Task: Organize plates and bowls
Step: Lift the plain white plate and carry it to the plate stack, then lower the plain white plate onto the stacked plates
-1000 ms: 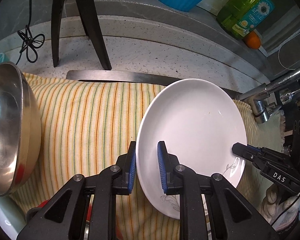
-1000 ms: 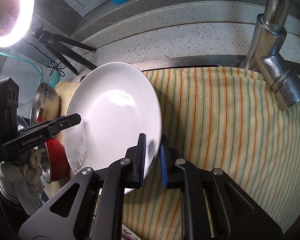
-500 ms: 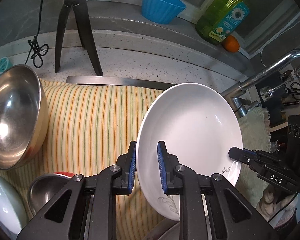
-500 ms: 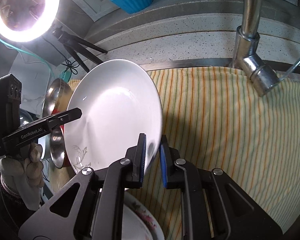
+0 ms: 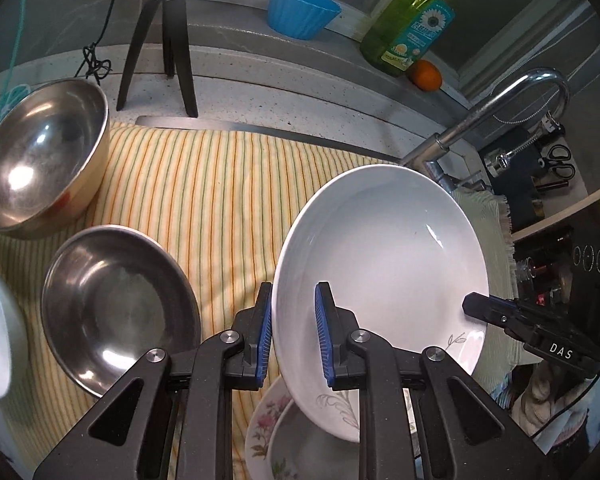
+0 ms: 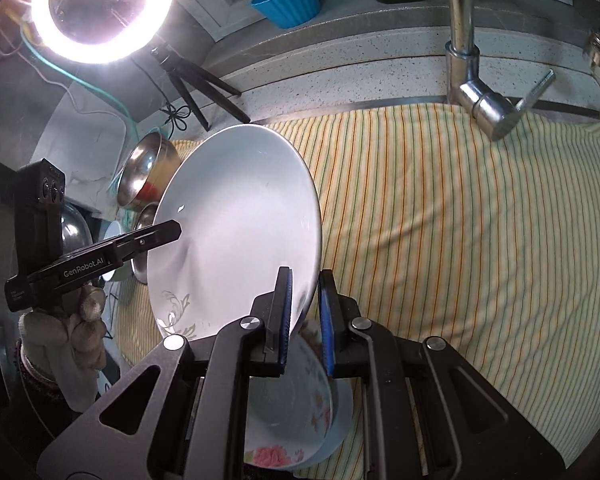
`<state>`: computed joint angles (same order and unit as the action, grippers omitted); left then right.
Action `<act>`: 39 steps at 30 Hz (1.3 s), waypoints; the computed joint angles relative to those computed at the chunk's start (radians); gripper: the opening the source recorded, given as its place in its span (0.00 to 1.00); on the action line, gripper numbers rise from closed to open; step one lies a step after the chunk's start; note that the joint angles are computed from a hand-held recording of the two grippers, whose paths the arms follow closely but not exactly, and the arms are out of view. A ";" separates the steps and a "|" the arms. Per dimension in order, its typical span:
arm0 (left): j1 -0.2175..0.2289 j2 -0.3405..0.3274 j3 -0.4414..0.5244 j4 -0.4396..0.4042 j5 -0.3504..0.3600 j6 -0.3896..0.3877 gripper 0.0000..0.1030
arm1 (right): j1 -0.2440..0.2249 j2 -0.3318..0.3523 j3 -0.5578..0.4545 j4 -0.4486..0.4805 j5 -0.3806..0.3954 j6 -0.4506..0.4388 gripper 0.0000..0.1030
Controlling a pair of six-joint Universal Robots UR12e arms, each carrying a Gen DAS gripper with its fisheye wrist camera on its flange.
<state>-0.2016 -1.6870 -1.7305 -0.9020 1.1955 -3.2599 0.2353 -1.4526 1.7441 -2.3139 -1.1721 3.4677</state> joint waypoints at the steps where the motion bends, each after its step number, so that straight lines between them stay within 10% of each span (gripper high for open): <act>1: 0.000 0.006 -0.006 0.000 -0.001 0.001 0.18 | 0.001 -0.010 0.010 -0.001 0.004 0.003 0.13; 39: -0.001 0.131 -0.169 -0.049 -0.039 0.024 0.18 | 0.077 -0.106 0.145 0.074 -0.050 0.052 0.13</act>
<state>-0.2026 -1.5558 -1.8998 -0.9515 1.1561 -3.2361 0.3123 -1.5590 1.8893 -2.2400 -1.2225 3.5199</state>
